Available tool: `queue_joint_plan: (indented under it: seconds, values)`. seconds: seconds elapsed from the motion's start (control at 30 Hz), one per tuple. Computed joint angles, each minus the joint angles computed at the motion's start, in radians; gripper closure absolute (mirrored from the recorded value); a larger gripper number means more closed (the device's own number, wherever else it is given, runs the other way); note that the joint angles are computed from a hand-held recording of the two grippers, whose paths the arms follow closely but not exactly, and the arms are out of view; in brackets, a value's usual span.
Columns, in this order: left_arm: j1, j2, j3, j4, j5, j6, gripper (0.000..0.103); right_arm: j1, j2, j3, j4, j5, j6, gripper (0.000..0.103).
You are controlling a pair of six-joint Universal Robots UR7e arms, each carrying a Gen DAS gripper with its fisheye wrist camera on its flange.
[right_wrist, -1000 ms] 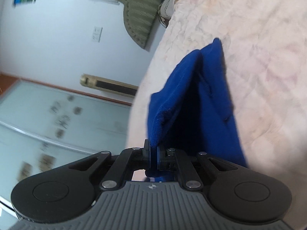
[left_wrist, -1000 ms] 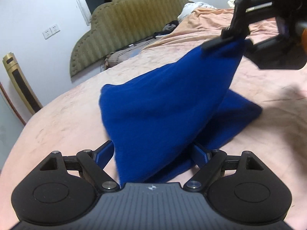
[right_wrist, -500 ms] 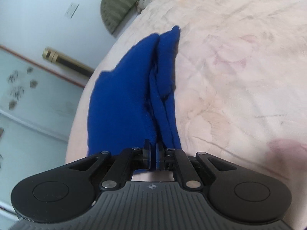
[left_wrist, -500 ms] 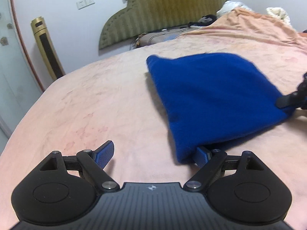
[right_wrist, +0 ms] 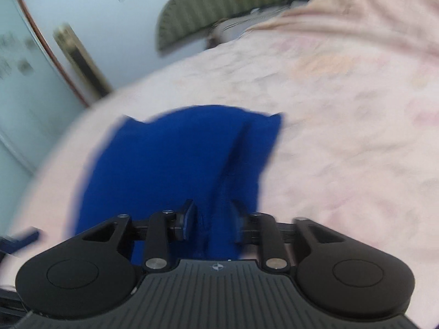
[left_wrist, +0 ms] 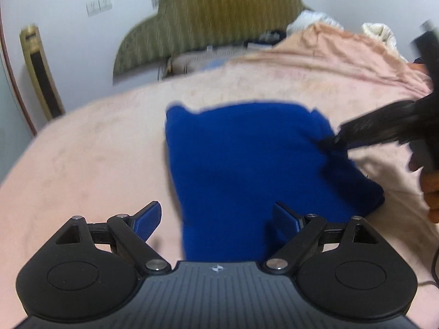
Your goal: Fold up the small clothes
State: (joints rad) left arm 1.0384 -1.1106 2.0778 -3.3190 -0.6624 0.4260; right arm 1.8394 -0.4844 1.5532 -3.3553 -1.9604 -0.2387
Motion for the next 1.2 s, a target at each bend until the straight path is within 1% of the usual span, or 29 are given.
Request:
queue_joint_plan:
  seconds: [0.03, 0.07, 0.1, 0.13, 0.17, 0.2, 0.23, 0.27, 0.3, 0.33, 0.4, 0.47, 0.53, 0.6, 0.73, 0.93, 1.07, 1.2]
  values:
    - [0.003, -0.010, 0.002, 0.032, -0.004, -0.038, 0.014, 0.012, -0.004, 0.019, -0.033, -0.011, -0.019, 0.066]
    - [0.007, -0.019, 0.003, 0.065, -0.008, -0.081, 0.014, 0.021, -0.015, 0.049, -0.074, -0.011, -0.060, 0.066]
    - [0.009, -0.024, 0.002, 0.094, -0.010, -0.120, 0.014, 0.031, -0.017, 0.071, -0.112, -0.011, -0.101, 0.054]
    - [0.012, -0.028, 0.003, 0.114, -0.005, -0.150, 0.014, 0.041, -0.018, 0.090, -0.140, -0.008, -0.140, 0.049]
    - [0.013, -0.028, 0.001, 0.134, 0.007, -0.187, 0.014, 0.049, -0.018, 0.104, -0.149, -0.013, -0.177, 0.039]
    - [0.014, -0.029, 0.000, 0.152, 0.018, -0.222, 0.014, 0.054, -0.013, 0.111, -0.146, -0.027, -0.214, 0.033]
    - [0.016, -0.033, -0.001, 0.173, 0.023, -0.260, 0.014, 0.059, -0.002, 0.109, -0.139, -0.058, -0.241, 0.031]
    - [0.017, -0.042, 0.001, 0.201, 0.028, -0.304, 0.014, 0.063, 0.010, 0.100, -0.124, -0.107, -0.247, 0.030]
    - [0.018, -0.051, 0.003, 0.225, 0.031, -0.343, 0.014, 0.066, 0.023, 0.090, -0.111, -0.157, -0.231, 0.030]
    - [0.017, -0.058, 0.004, 0.241, 0.034, -0.367, 0.014, 0.068, 0.033, 0.078, -0.107, -0.178, -0.203, 0.029]
    - [0.010, -0.072, 0.016, 0.254, 0.052, -0.393, 0.014, 0.066, 0.022, 0.093, -0.127, -0.171, -0.152, 0.021]
    - [0.001, -0.078, 0.027, 0.253, 0.072, -0.401, 0.014, 0.073, 0.017, 0.108, -0.162, -0.177, -0.146, 0.014]
    - [-0.005, -0.088, 0.038, 0.260, 0.078, -0.412, 0.014, 0.084, 0.015, 0.128, -0.196, -0.184, -0.169, 0.013]
    - [-0.012, -0.096, 0.043, 0.278, 0.084, -0.430, 0.014, 0.091, 0.010, 0.142, -0.205, -0.189, -0.171, 0.009]
    - [-0.019, -0.112, 0.051, 0.314, 0.080, -0.463, 0.014, 0.107, -0.007, 0.182, -0.198, -0.187, -0.143, 0.007]
    - [-0.033, -0.132, 0.076, 0.337, 0.083, -0.489, 0.014, 0.128, -0.012, 0.224, -0.189, -0.196, -0.137, 0.004]
    - [-0.043, -0.145, 0.096, 0.350, 0.092, -0.515, 0.014, 0.140, -0.005, 0.234, -0.192, -0.222, -0.152, 0.004]
    - [-0.045, -0.157, 0.120, 0.346, 0.103, -0.531, 0.014, 0.142, -0.009, 0.253, -0.195, -0.217, -0.160, 0.003]
